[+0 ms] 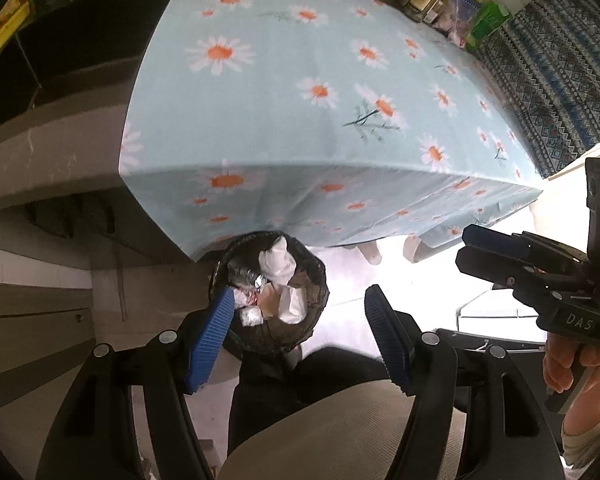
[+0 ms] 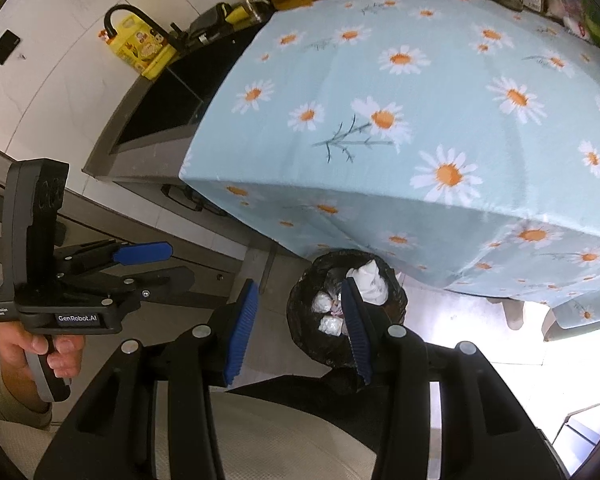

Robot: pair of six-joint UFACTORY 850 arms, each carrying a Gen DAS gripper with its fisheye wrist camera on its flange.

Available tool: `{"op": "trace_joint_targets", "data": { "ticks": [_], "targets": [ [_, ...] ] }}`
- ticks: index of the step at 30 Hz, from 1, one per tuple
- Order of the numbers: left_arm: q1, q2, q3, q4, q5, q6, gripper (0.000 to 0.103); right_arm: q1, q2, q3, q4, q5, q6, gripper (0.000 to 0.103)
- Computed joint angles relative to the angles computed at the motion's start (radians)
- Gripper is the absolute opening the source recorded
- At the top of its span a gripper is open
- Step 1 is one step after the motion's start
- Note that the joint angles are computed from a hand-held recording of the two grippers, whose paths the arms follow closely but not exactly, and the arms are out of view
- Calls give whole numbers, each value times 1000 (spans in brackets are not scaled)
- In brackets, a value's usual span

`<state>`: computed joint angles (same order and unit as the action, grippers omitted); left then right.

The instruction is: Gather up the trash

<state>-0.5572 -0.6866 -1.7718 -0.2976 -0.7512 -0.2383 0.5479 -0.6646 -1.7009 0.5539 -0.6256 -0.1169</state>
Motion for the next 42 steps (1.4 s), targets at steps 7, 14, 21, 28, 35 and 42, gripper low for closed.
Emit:
{"op": "trace_joint_targets", "data": {
  "ticks": [7,14,21,28,35,42],
  "targets": [
    [-35,26,-19,81,15,-106,66,-28,93,90,33,53,-65,55],
    [-79,66,-34,215,27,-234,66,-63,199,197,128,106,-169,57],
    [-122,112,-27,349,56,-353,66,-70,296,270,82,162,-167,58],
    [-167,157,-21,476,74,-442,66,-73,378,321,24,227,-121,70],
    [-202,184,-31,602,72,-544,80,-79,450,368,2,267,-119,80],
    [-227,187,-62,714,64,-627,96,-89,512,407,-24,302,-121,97]
  ]
}}
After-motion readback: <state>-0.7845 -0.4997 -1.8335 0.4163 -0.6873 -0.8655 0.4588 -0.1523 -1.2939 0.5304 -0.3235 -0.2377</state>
